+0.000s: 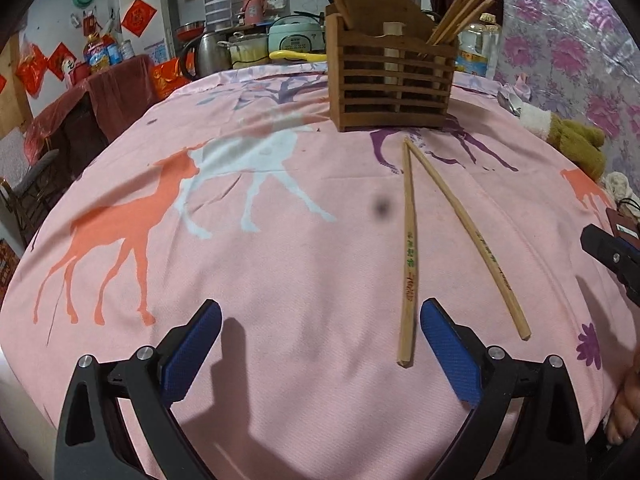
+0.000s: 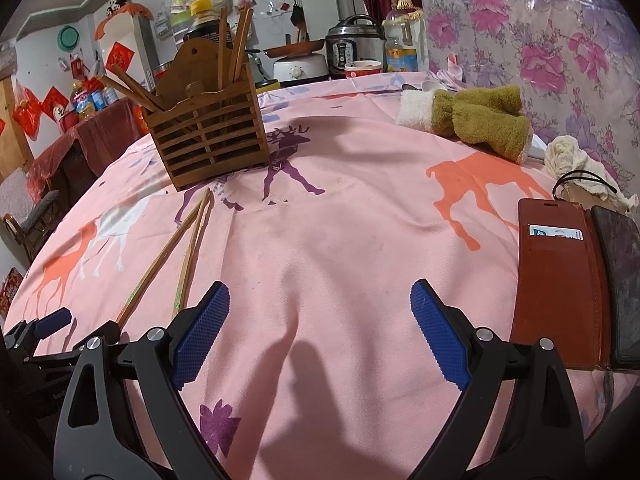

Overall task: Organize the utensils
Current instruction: 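Close the left tool on one chopstick while the right tool closes on another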

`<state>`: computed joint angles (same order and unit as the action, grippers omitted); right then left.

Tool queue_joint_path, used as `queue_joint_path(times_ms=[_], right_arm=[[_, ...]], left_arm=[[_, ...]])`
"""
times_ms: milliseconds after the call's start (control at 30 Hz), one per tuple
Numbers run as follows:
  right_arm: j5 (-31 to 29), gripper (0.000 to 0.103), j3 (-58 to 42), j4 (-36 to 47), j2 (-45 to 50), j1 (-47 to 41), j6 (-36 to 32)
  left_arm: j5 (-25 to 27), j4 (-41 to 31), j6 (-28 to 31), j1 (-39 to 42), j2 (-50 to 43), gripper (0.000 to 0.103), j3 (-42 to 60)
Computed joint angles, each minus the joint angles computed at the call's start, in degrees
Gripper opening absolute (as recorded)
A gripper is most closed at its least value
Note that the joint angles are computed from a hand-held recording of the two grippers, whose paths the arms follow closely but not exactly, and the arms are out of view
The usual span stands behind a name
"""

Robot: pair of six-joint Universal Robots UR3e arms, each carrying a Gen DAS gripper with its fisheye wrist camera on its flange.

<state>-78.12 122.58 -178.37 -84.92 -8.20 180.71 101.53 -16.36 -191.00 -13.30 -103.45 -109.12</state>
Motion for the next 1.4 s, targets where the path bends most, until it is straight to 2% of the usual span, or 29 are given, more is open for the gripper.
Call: queue_joint_path(times_ms=[367,500,533,567,600,667,800,900,967,1100,1167,1233,1400], right_arm=[[1.1,0.089,-0.1,0.8,0.0,-0.8,0.5],[2.6,0.089,-0.2,1.6,0.0,-1.8,0.4],[3.0,0.089,-0.2,1.8,0.0,-2.1,0.4],[3.2,0.089,-0.2,2.0,-0.1,-2.2,0.5],[3.4,0.089,-0.1,2.0,-0.1,-2.3,0.5],[3.2,0.089,-0.1,1.8,-0.1,-2.2,0.4],[3.4,0.089,0.6,0.2,-0.4,-1.4,-1.6],[6.7,0.087,2.1,-0.8,-1.5,-0.4,-5.6],[8.7,0.083,3.6,-2.1,-2.4,0.4,-8.8],[11.0,0.069,4.6,-3.4,-2.7,2.9,-13.7],[11.2,0.062,3.3,-1.2,-2.0,4.0,-15.3],[11.1,0.052,1.1,2.4,-0.8,4.9,-16.2],[11.1,0.043,-1.8,7.9,1.1,6.4,-18.0]], left_arm=[[-1.7,3.1,2.3,-1.2,-0.5,0.097,-0.8],[-1.8,3.4,3.1,-1.8,-1.0,0.086,-0.3],[-2.1,3.3,3.3,-1.9,-1.1,0.075,-0.2],[-2.4,3.0,3.6,-1.9,-1.3,0.059,0.0],[-3.3,3.2,4.0,-1.8,-1.4,0.050,0.0],[-3.9,3.3,4.3,-1.7,-0.9,0.008,-0.2],[-1.8,3.4,1.8,-0.2,1.1,0.006,-2.1],[-2.1,2.9,1.0,2.3,2.2,0.006,-3.7],[-3.1,3.5,1.0,3.0,2.7,0.006,-4.6],[-1.0,4.7,1.2,1.8,2.0,0.006,-4.6],[-1.6,4.9,1.1,2.2,2.2,0.006,-4.9],[-2.7,4.8,1.0,2.9,2.7,0.006,-5.4],[-2.8,4.8,0.9,3.0,2.6,0.006,-5.2]])
